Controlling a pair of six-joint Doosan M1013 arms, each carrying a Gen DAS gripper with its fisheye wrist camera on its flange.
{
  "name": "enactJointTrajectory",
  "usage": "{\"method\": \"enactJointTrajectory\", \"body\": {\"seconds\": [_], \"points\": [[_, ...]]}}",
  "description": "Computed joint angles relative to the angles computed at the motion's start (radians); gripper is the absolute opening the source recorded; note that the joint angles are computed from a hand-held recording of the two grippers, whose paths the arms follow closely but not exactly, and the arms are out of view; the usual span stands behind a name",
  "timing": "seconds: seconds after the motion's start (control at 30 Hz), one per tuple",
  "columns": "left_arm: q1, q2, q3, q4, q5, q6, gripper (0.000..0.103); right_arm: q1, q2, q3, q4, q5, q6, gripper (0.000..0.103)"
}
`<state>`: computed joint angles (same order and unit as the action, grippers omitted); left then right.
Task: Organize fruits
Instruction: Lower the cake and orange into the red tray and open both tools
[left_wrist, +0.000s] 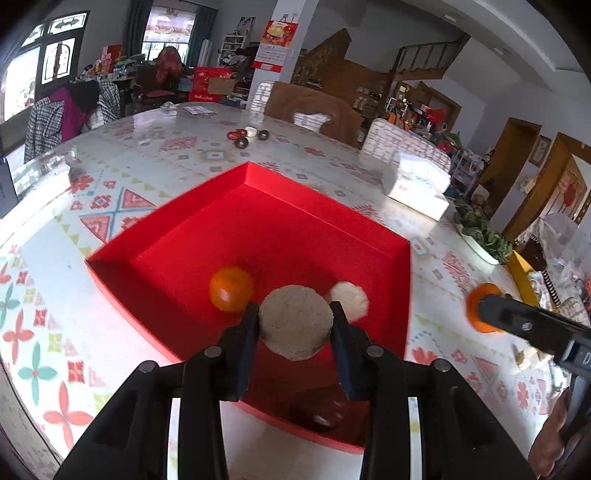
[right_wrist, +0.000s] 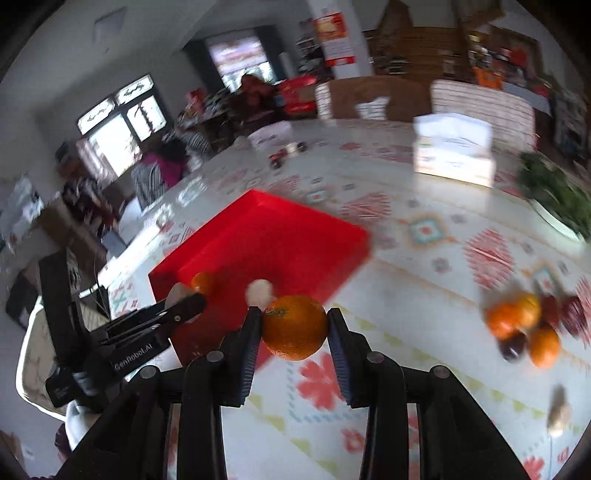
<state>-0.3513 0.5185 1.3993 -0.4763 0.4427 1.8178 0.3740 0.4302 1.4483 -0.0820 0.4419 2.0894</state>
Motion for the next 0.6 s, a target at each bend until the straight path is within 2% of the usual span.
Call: {"method": "enactJointTrajectory", "body": {"seconds": [0.13, 0.33, 0.4, 0.47, 0.6], "points": [[0.006, 0.019, -0.025, 0.059, 0.014, -0.046, 0.036, 0.016, 0.088, -0.13, -0.057, 0.121, 0.003, 0.039], [0.031, 0.029, -0.029, -0.036, 0.03, 0.009, 0.036, 0.031, 0.172, -0.244, -0.151, 0.228, 0.047, 0.039], [0.037, 0.024, -0.022, -0.073, 0.022, 0.036, 0.041, 0.037, 0.19, -0.269, -0.187, 0.253, 0.057, 0.04], [0.041, 0.015, -0.009, -0.1, 0.002, 0.051, 0.052, 0.047, 0.198, -0.283, -0.241, 0.268, 0.079, 0.04], [0.043, 0.001, 0.006, -0.134, -0.02, 0.076, 0.056, 0.063, 0.207, -0.299, -0.326, 0.292, 0.114, 0.04]]}}
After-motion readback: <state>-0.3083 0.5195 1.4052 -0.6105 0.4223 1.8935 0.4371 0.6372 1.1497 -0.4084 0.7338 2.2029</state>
